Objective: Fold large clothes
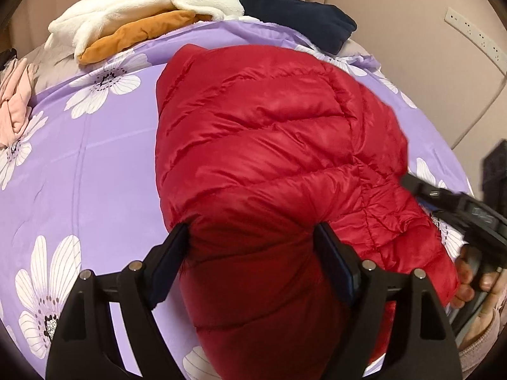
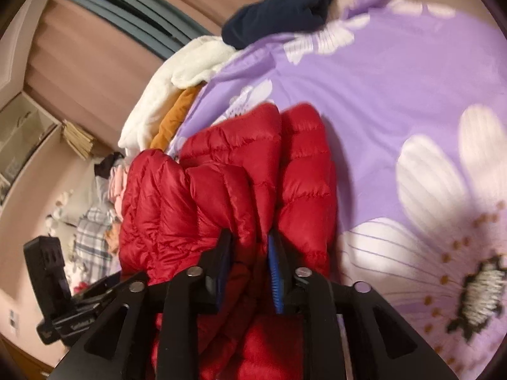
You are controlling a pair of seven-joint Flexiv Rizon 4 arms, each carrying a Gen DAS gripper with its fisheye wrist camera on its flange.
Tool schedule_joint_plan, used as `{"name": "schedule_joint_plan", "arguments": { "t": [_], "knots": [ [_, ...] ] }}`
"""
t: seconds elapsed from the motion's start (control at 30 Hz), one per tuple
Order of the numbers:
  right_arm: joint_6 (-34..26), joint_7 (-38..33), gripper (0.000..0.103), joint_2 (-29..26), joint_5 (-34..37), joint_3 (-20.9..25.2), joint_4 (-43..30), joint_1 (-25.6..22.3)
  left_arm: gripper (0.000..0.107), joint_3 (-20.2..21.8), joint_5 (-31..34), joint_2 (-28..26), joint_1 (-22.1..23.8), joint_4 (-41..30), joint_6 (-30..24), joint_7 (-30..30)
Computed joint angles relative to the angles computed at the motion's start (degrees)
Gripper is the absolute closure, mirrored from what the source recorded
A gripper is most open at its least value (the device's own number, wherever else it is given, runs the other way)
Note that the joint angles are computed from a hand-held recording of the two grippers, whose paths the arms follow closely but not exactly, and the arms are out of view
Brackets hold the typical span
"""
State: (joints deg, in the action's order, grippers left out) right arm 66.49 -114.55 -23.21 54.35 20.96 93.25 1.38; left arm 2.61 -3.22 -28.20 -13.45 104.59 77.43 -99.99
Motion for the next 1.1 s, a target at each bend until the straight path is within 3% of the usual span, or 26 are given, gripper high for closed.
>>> {"name": "schedule_joint_plan", "arguments": {
  "t": [0.1, 0.2, 0.33, 0.4, 0.53, 0.73, 0.87, 0.97, 1.03, 1.1],
  "knots": [
    [4.2, -7.1, 0.075, 4.5, 2.6, 1.9, 2.8, -1.1, 0.026, -1.1, -1.2, 0.3, 1.0, 0.6, 0.2, 0.5],
    [0.5, -18.7, 0.075, 8.4, 9.7, 4.0, 3.3, -3.6, 0.026, -1.0, -1.3, 0.2, 0.8, 0.4, 0.1, 0.4],
    [-1.6, -25.5, 0.076, 10.7, 10.6, 3.2, 5.1, -1.1, 0.026, -1.0, -1.4, 0.2, 0.8, 0.3, 0.1, 0.5],
    [-1.0, -24.4, 0.080, 10.4, 7.3, 1.7, 6.3, 1.9, 0.026, -1.3, -1.6, 0.3, 1.1, 0.5, 0.1, 0.9],
    [5.1, -11.3, 0.085, 6.5, -8.8, -3.2, 10.4, 11.1, 0.026, -2.6, -2.6, 0.1, 2.2, 0.9, 0.1, 2.3],
    [5.2, -11.4, 0.091, 2.5, -8.9, 0.4, 8.5, 7.1, 0.032, -3.1, -3.5, 1.3, 2.7, 0.9, -1.0, 4.0],
    [4.0, -12.4, 0.091, 2.2, -7.4, 2.4, 7.6, 4.6, 0.045, -6.1, -7.0, 2.6, 5.2, 0.9, 2.5, 6.9],
    [3.7, -13.0, 0.091, 2.1, -5.7, 3.0, 7.4, 4.0, 0.053, -4.8, -6.7, 1.8, 3.9, -1.6, 3.1, 7.0],
    [3.7, -13.6, 0.091, 1.9, -5.3, 3.0, 7.2, 4.0, 0.068, -4.5, -6.5, 0.6, 3.5, -4.0, 2.5, 7.6],
    [3.4, -13.9, 0.091, 2.0, -5.1, 2.9, 7.1, 3.9, 0.073, -4.0, -6.1, -1.2, 2.8, -6.9, 0.2, 7.8]
  ]
}}
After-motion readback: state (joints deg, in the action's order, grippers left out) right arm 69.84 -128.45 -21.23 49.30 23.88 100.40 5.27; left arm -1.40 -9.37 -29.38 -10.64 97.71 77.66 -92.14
